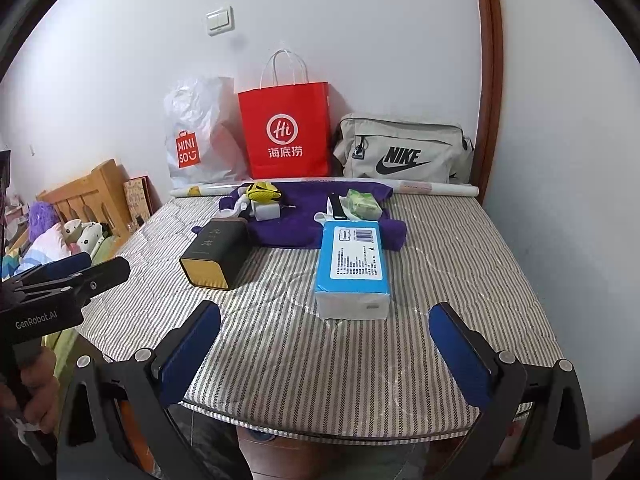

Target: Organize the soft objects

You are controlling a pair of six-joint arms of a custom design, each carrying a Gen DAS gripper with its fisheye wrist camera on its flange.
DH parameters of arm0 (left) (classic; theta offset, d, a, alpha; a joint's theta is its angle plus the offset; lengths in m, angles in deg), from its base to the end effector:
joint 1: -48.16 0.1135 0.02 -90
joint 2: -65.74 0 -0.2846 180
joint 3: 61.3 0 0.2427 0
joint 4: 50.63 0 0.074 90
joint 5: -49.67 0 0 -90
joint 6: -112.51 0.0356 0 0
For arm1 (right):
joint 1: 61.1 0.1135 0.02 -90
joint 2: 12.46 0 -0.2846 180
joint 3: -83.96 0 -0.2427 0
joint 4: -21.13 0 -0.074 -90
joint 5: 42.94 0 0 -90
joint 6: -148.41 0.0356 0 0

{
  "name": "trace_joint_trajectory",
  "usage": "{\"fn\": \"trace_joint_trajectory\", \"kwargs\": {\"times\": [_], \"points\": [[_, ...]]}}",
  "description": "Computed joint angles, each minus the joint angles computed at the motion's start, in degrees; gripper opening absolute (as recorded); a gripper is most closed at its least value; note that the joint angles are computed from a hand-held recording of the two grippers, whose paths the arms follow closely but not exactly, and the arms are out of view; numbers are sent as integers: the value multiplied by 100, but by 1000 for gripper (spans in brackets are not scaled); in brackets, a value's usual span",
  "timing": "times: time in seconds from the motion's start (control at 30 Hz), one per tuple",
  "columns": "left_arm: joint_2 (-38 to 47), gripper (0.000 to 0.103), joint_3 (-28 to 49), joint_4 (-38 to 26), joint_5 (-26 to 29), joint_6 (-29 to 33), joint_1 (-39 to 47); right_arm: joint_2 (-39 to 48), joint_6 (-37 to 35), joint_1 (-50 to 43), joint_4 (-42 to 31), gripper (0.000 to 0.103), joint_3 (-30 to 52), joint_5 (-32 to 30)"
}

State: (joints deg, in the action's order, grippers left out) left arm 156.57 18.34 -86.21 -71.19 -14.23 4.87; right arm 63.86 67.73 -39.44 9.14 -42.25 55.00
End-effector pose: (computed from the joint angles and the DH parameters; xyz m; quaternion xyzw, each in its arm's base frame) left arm 0.2555 -0.2156 0.2748 -0.0467 0.9003 -0.0389 0.4310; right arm 0.2499 0.0939 0.2351 -0.0629 0.8813 0.0650 0.4638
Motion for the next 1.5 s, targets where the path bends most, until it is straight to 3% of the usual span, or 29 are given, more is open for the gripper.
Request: {"fn": "trace_joint_trajectory", "kwargs": {"times": [1.5], "points": [[-32,93,9,-47,-49,-48,-59,-171,16,135,-78,103,-31,99]]}}
